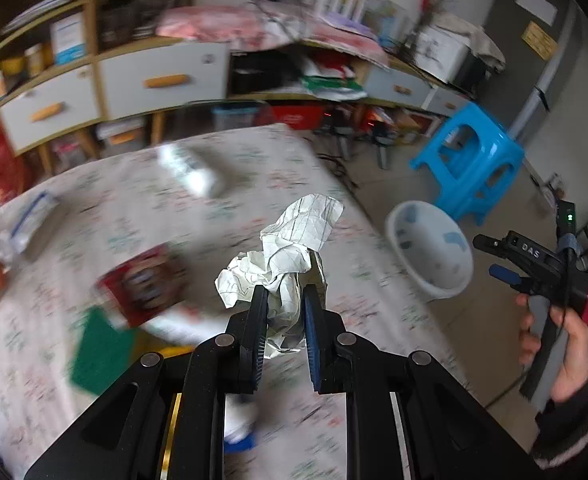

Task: Collect trash
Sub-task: 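Carry carton and tissue to the white wastebasket and open both grippers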

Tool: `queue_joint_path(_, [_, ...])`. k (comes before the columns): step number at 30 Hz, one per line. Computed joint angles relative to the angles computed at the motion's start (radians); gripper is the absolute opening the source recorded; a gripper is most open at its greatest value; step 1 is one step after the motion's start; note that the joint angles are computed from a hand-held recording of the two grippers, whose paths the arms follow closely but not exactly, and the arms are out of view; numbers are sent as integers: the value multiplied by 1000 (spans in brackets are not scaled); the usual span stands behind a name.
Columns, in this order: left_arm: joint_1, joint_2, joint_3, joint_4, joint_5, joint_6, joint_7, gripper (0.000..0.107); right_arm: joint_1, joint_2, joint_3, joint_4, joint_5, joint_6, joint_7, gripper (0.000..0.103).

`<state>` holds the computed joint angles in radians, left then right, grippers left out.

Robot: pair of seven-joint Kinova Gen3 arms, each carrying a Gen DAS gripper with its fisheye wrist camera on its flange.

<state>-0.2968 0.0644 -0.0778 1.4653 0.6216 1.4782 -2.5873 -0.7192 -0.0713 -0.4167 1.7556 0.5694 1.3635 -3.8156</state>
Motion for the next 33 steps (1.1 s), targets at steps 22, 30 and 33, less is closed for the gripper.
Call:
queue_joint_path(22, [396, 16, 193, 152, -40, -273, 184, 19, -48, -78, -111, 6, -86, 245, -62, 86])
queue_joint_path(30, [425, -1, 194, 158, -74, -346, 263, 82, -42, -87, -151, -3, -101, 312, -91, 86])
queue_joint_path(33, [420, -11, 182, 140, -113, -330, 305, 84, -45, -81, -151, -12, -99, 322, -92, 86])
